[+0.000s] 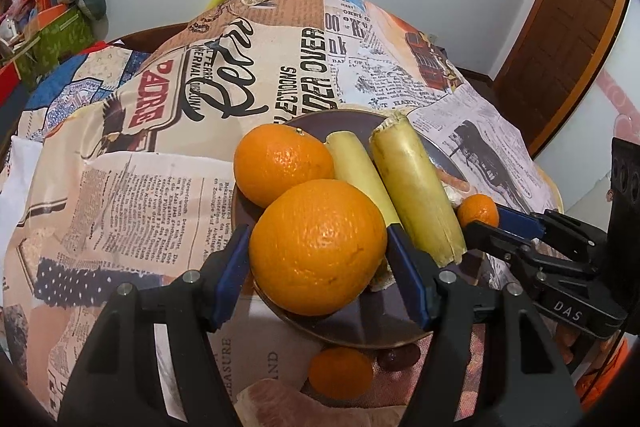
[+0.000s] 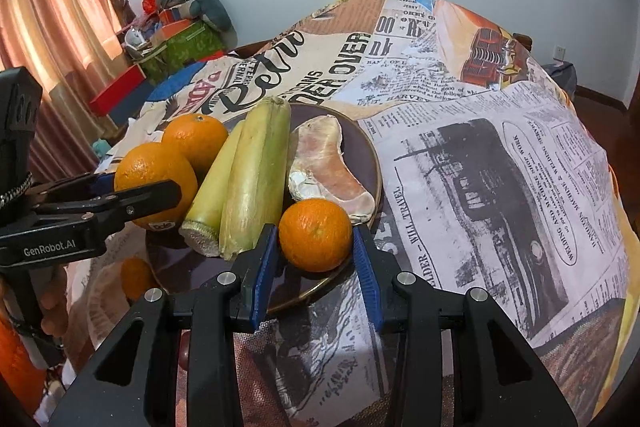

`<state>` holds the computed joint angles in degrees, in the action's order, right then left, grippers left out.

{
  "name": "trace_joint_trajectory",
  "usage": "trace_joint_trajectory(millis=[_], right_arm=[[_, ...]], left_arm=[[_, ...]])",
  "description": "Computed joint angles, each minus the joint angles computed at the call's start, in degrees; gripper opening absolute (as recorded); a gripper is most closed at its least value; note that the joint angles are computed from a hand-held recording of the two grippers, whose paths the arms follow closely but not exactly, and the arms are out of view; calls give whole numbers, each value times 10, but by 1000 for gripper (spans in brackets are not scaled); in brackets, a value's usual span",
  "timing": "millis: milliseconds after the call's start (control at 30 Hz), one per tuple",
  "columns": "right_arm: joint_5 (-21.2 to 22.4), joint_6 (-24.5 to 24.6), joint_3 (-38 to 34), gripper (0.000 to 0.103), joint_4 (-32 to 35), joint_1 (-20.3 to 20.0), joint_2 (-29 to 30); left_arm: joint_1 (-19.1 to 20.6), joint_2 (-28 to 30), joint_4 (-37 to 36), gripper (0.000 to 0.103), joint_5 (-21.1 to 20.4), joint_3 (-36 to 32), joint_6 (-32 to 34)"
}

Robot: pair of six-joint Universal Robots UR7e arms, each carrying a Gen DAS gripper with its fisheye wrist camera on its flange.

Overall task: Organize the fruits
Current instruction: 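Lower the mandarin onto the plate with right tool while left releases the Dole orange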

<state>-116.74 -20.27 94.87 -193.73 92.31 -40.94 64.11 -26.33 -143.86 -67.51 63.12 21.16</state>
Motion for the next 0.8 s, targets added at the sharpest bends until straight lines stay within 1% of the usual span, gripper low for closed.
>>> trace_joint_trajectory(millis=[200, 300, 500, 667, 800], right_arm=[[-7, 5, -4, 36, 10, 1, 0], [0, 9, 1, 37, 11, 1, -5], [-20, -1, 7, 39, -2, 12, -5], [-23, -4, 20, 40, -17, 21, -12], [-25, -6, 32, 40, -30, 32, -17]], left_arm=[[1, 3, 26, 67, 8, -10, -13], [0, 0, 26, 67, 12, -5, -14], [-9, -17, 11, 67, 27, 26, 4], [-14, -45, -15, 68, 13, 58, 11], [-19, -68, -36, 68, 11, 84, 17]])
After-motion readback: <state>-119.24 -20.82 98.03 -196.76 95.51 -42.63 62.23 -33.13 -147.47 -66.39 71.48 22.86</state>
